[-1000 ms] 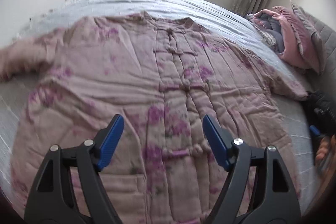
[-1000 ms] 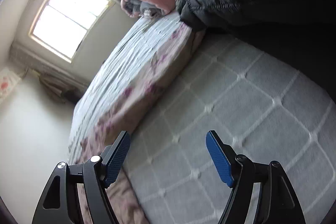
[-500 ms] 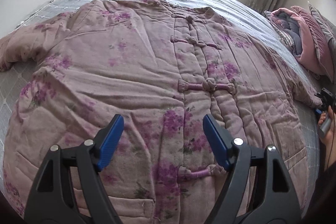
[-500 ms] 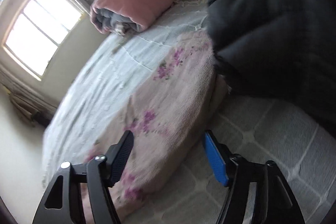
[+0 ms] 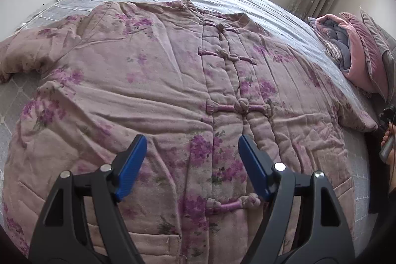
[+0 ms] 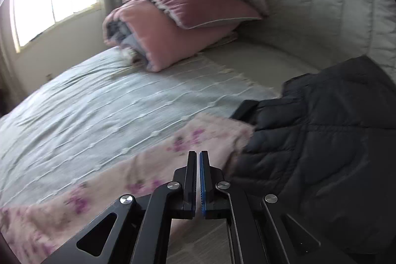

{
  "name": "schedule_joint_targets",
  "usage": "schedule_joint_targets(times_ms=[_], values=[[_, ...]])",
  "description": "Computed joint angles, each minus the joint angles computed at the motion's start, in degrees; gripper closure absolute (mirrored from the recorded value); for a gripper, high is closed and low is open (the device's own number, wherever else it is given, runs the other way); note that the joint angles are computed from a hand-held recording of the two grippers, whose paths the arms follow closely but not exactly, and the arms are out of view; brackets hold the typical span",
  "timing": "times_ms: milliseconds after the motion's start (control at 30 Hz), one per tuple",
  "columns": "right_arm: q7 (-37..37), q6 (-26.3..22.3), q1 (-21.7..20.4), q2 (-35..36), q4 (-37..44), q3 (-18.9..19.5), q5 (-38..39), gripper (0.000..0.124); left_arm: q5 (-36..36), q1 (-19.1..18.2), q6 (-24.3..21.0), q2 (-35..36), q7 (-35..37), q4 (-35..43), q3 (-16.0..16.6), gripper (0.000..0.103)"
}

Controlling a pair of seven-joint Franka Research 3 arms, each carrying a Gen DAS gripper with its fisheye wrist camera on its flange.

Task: Fold large clothes
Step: 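Grasp the sleeve cuff nearest the right gripper, then lift the sleeve with the right gripper and lay it across the jacket body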

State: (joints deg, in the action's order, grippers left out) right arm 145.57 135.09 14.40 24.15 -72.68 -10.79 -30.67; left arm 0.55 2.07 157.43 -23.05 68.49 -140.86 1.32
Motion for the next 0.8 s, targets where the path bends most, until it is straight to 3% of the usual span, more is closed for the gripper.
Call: schedule_joint_targets(times_ms=[67, 167, 233, 333, 433, 567, 600, 633, 667, 733, 800], values=[[-5.5, 7.0, -2.9, -2.4, -4.7, 3.7, 6.8, 0.122, -1.1, -0.6, -0.1, -0.2, 0.9, -0.1, 0.8, 0.026], [-15.5, 8.2, -7.1, -1.1, -5.6, 8.6, 22.7, 0.118, -1.7, -0.3, -0.3, -0.2, 1.4, -0.3, 1.2, 0.026], [-16.0, 9.1, -7.6, -1.8, -8.5, 8.4, 27.0, 0.115, -2.9, -0.6, -0.6, -0.1, 2.1, -0.1, 1.9, 0.026], [-16.9, 18.1, -9.7, -4.7, -17.8, 9.1, 37.8, 0.113, -5.0, -1.2, -0.5, -0.5, 3.2, -0.3, 2.6, 0.026], [-17.8, 21.8, -11.1, -3.9, -19.4, 9.4, 45.3, 0.112, -4.4, -0.8, -0.2, -0.5, 4.0, -0.2, 2.0, 0.026], [-16.7, 26.0, -9.6, -2.6, -19.5, 7.7, 46.9, 0.106, -4.8, -0.9, -1.3, 0.2, 4.4, 0.4, 2.0, 0.026], [-16.8, 26.6, -9.5, -2.7, -19.7, 7.7, 47.2, 0.102, -5.0, -0.9, -1.6, 0.3, 4.5, 0.5, 2.0, 0.026], [-18.8, 28.4, -10.7, -2.9, -20.4, 9.5, 49.4, 0.087, -4.7, -0.6, -1.7, 0.5, 4.2, 0.6, 1.6, 0.026], [-22.9, 30.4, -11.8, -3.3, -21.2, 11.3, 53.5, 0.059, -4.2, -0.1, -1.7, 0.6, 3.7, 0.6, 1.2, 0.026], [-21.0, 31.5, -9.6, -3.9, -22.2, 8.9, 51.4, 0.034, -3.9, 0.1, -1.7, 0.6, 3.4, 0.6, 0.9, 0.026], [-14.4, 30.6, -5.3, -5.5, -24.2, 3.2, 44.5, 0.034, -3.7, 0.0, -1.7, 0.6, 3.3, 0.5, 0.7, 0.026]])
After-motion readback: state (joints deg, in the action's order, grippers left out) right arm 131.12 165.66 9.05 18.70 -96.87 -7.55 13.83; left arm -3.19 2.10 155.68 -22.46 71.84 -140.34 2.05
